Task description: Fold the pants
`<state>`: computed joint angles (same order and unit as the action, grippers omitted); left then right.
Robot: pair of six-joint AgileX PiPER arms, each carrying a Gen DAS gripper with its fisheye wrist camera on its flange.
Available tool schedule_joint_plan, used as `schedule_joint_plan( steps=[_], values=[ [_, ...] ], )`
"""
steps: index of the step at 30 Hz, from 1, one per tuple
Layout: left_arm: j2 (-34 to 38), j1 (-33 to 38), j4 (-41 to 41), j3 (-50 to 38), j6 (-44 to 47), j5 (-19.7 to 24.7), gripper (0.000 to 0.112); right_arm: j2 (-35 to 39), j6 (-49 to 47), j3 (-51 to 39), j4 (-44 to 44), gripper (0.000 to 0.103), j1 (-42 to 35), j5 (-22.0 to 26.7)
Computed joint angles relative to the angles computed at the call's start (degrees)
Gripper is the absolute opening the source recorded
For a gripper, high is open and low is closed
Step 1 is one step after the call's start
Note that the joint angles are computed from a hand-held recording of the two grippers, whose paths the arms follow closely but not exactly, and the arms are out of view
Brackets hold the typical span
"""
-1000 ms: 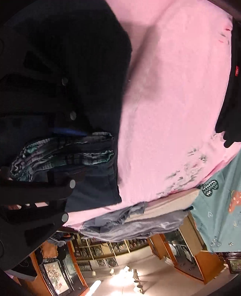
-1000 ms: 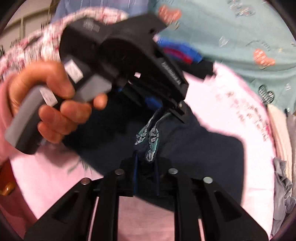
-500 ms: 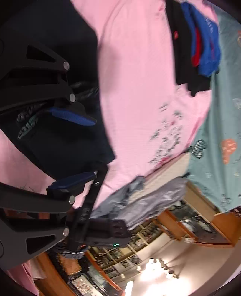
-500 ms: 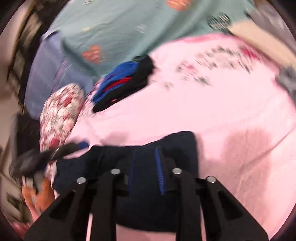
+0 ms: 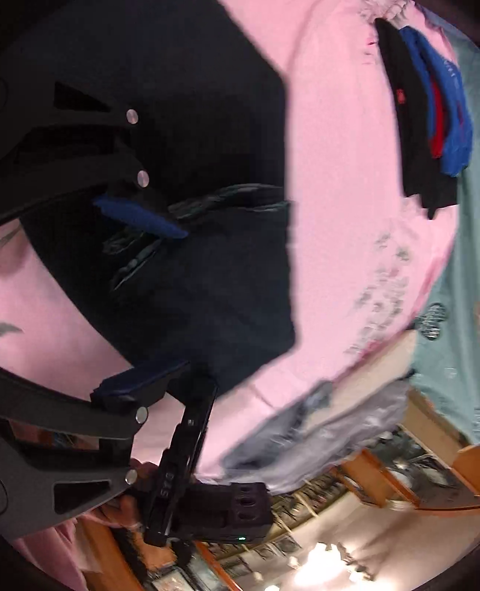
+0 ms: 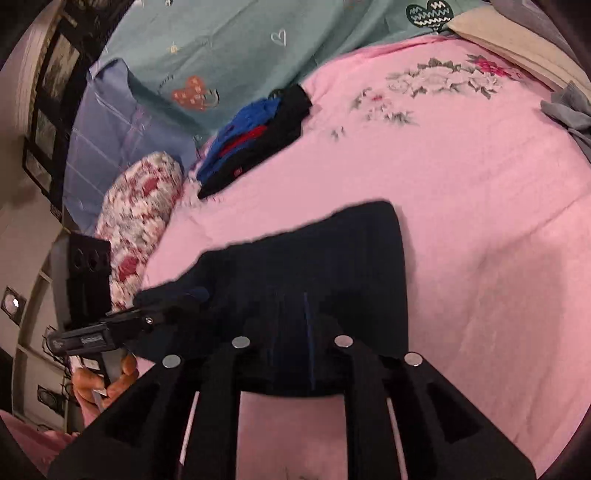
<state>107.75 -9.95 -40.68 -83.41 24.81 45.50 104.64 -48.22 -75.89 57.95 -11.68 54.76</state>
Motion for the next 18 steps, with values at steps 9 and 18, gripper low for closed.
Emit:
schedule_joint_plan(
  steps=[9, 18],
  values=[
    [-8.9, -2.0, 2.5, 6.8, 2.0, -8.0, 0.066, -2.7, 0.0, 1.6, -3.7, 0.017, -1.7, 0.2],
    [-0.7, 1.0, -13.3, 5.6, 12.8, 0.4, 0.073, 14.6, 11.7, -20.3, -7.2, 0.017, 3.0, -4.3]
  ],
)
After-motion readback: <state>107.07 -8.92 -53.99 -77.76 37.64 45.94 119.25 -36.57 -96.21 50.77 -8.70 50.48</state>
